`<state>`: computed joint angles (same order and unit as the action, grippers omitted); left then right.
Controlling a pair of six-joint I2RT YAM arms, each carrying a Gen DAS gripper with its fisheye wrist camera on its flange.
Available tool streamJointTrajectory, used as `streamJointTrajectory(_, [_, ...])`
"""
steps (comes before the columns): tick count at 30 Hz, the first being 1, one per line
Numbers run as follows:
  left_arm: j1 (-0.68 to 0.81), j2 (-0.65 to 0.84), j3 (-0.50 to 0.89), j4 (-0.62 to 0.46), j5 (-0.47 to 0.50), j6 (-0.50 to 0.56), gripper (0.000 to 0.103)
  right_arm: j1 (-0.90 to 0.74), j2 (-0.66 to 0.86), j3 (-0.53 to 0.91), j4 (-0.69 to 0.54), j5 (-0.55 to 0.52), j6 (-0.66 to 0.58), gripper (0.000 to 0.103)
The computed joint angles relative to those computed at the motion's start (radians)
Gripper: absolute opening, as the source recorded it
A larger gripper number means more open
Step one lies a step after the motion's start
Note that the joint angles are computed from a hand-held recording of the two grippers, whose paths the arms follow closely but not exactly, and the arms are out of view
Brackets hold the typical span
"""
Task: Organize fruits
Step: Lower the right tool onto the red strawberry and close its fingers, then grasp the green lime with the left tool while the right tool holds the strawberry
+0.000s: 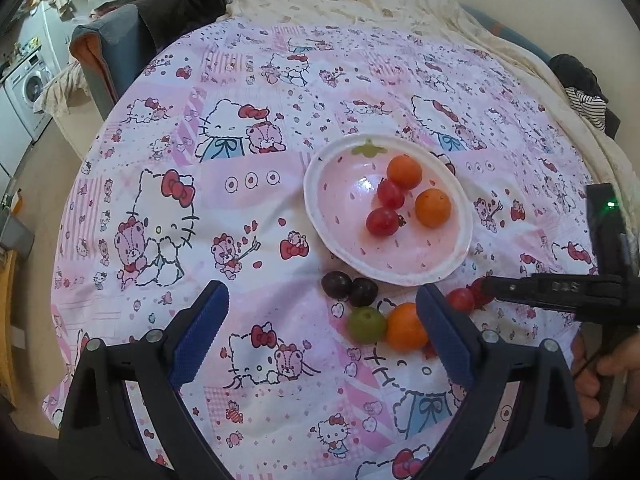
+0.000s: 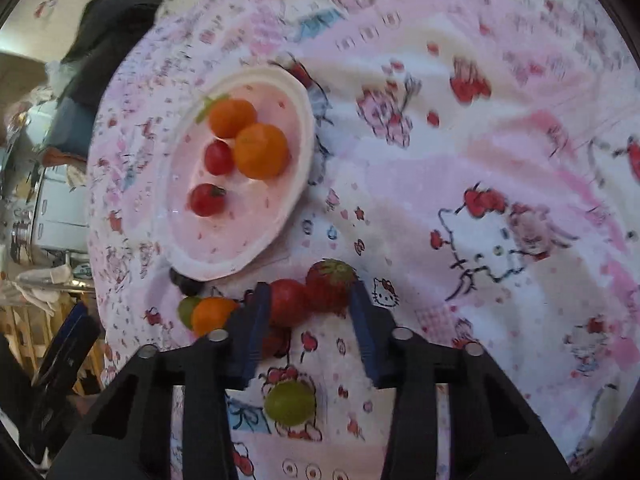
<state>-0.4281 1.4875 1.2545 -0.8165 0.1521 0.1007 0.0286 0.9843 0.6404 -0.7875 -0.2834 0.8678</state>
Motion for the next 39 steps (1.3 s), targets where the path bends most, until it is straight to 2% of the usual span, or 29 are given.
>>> streamJointTrajectory(2, [0.001,0.003,-0.001,0.004,-0.008,0.002,0.093,-0.031,0.022,-0.019,0.032,-0.018,0.006,0.039])
streamJointTrajectory(5, [0.004,0.012,0.002,0.006,-0.011,0.0,0.093,-0.057,0.05,-0.031,0.063,-0.043,0.005,0.033])
streamJointTrajectory(9, [0.005,0.031,0.015,0.006,-0.017,-0.01,0.093,-0.044,0.085,-0.034,0.076,-0.048,0.001,0.033])
streamJointTrajectory(17, [0.074,0.098,0.067,-0.041,0.018,-0.067,0.093,-0.051,0.029,-0.037,0.053,-0.044,-0.007,0.031])
streamJointTrajectory(20, [0.1,0.125,0.08,-0.064,0.032,-0.075,0.084,-0.096,-0.05,-0.038,0.037,-0.067,0.009,0.031])
streamJointTrajectory(22, [0.103,0.146,0.086,-0.088,0.05,-0.07,0.07,-0.124,-0.11,-0.021,0.014,-0.072,0.011,0.031])
streamJointTrajectory(27, [0.058,0.187,0.068,-0.126,0.1,-0.054,0.06,-0.163,-0.202,0.015,-0.027,-0.084,0.031,0.031])
streamJointTrajectory(39, [0.024,0.32,0.105,-0.131,0.187,-0.214,0.059,-0.133,-0.246,0.084,-0.082,-0.069,0.056,0.031])
